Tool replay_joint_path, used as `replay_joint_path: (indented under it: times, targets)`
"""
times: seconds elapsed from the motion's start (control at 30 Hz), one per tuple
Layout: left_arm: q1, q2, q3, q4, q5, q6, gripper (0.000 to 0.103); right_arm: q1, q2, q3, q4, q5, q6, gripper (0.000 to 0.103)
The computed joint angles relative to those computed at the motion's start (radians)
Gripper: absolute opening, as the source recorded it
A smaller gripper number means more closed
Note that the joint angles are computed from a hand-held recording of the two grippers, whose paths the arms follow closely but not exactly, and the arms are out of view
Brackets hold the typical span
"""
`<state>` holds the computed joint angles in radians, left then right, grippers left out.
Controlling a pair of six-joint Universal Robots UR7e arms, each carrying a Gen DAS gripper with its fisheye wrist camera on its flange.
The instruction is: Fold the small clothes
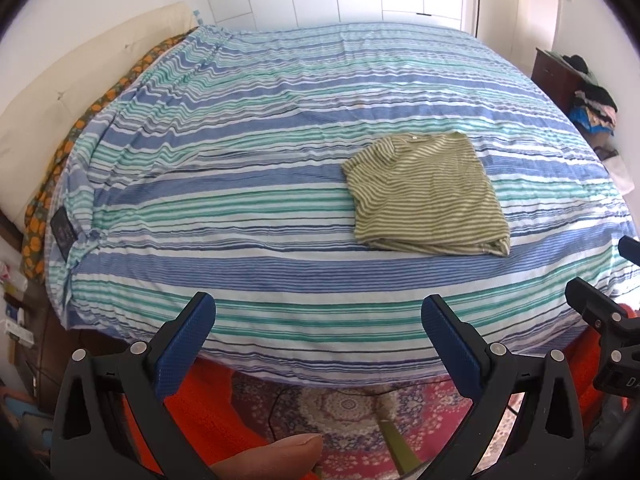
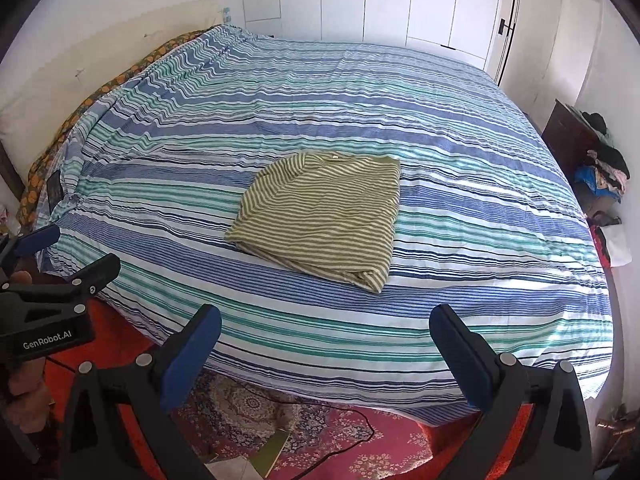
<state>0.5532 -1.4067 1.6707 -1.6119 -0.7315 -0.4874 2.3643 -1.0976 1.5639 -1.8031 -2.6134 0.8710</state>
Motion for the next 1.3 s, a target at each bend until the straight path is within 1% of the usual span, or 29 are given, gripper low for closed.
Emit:
replay_joint_path:
  times: [0.07,0.23,0.33,0.53,0.67,0.97,1.3]
  targets:
    - [0.003,0.002,-0.003,0.017,-0.002,-0.015,0.103,0.002,0.007,-0.008,0.026,-0.013,0.015,0.103]
    - [0.007,0.005,-0.007,0.023,-0.013,-0.023,0.102,0.014,0.012,-0.012,0.008,-0.026,-0.011,0.103]
    - [0.005,0.006,-0.009,0.022,-0.019,-0.018,0.102,0.012,0.012,-0.011,-0.015,-0.011,-0.035,0.103]
    - [0.001,0.005,-0.009,0.032,-0.018,-0.018,0.102,0.005,0.02,-0.036,0.053,0.019,0.004,0.103]
    - [0.004,0.008,-0.013,0.035,-0.022,-0.013,0.102,0.002,0.021,-0.045,0.075,0.025,0.021,0.103]
    - [0.009,0.017,-0.015,0.036,-0.03,-0.008,0.102,0.001,0.024,-0.06,0.106,0.029,0.038,0.103]
    - [0.01,0.02,-0.018,0.038,-0.039,-0.002,0.102,0.0,0.018,-0.054,0.112,0.025,0.045,0.103]
